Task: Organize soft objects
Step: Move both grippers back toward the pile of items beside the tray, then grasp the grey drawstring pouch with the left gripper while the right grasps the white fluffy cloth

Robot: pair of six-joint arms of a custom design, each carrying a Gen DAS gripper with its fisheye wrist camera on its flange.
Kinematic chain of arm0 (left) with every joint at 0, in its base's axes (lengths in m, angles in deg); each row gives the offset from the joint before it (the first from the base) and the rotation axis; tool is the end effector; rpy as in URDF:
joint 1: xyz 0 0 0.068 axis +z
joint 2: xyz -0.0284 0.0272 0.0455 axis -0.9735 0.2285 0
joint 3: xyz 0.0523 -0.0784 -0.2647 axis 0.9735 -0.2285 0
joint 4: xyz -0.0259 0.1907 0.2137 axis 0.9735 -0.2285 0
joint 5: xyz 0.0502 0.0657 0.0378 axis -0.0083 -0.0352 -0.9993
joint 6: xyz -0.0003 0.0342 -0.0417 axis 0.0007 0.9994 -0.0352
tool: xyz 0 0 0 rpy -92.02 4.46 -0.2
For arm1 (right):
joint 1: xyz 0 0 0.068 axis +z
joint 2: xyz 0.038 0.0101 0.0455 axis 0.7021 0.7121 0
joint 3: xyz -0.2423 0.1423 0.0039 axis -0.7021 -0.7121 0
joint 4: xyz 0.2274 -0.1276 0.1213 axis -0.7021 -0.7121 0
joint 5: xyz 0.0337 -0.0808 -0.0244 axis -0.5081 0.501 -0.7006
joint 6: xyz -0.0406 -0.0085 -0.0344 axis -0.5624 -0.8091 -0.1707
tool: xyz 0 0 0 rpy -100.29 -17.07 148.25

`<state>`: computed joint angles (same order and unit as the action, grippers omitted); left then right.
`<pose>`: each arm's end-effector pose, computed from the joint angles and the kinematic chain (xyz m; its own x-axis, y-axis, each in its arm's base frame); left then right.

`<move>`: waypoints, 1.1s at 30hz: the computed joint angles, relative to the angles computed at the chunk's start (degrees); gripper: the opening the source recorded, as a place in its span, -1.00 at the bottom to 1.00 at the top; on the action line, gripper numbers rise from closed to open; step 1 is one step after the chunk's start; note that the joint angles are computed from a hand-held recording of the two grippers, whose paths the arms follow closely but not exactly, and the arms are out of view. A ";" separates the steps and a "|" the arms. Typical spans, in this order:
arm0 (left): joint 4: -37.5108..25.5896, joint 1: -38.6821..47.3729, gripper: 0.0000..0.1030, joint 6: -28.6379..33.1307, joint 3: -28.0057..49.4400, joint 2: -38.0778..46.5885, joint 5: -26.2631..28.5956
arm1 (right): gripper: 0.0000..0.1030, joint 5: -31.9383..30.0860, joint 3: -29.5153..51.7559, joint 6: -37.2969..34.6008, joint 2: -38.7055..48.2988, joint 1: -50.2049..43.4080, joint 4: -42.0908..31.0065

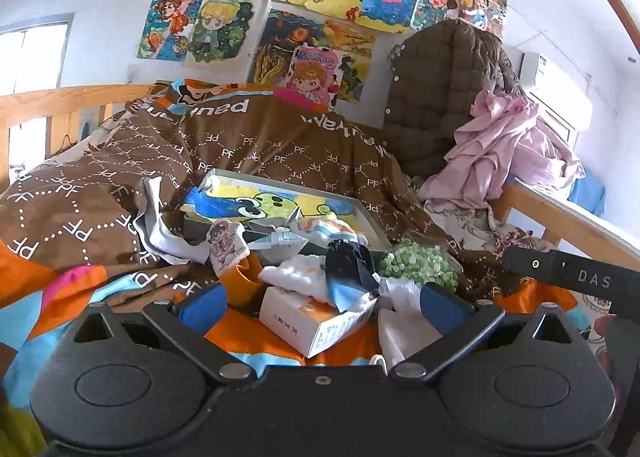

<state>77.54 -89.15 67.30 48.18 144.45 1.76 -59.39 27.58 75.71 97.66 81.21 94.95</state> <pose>0.2097 -0.0388 0.1256 -0.3380 -0.2478 -0.9079 -0.0835 0.9688 -0.2334 0.2959 0.2070 0.1498 -0.3558 0.0051 -0.9345 -0.2813 0.9530 0.1123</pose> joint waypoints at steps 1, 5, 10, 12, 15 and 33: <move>-0.51 -0.10 0.99 0.09 0.18 -0.12 0.03 | 0.99 -0.25 0.29 0.26 0.08 -0.06 -0.74; -0.95 -0.57 0.99 0.08 0.82 1.13 -0.30 | 0.99 -1.60 1.70 1.50 0.58 -0.77 -3.87; -1.84 -0.57 0.99 -1.08 1.65 2.83 -0.57 | 0.99 -2.43 3.49 3.13 1.25 -1.28 -7.83; -2.30 -0.59 0.99 -1.75 1.99 3.33 -0.76 | 0.99 -2.53 3.89 3.28 1.42 -1.37 -8.55; -2.81 -0.79 0.99 -2.17 2.36 3.82 -1.02 | 0.99 -2.87 4.03 2.96 1.42 -1.37 -8.91; -6.31 1.16 0.99 -5.65 7.01 11.62 2.75 | 0.99 -5.46 13.30 2.38 6.69 -1.48 -23.17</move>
<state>71.23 -87.99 61.65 55.19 156.08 4.50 -64.85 40.87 78.09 104.35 79.74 71.78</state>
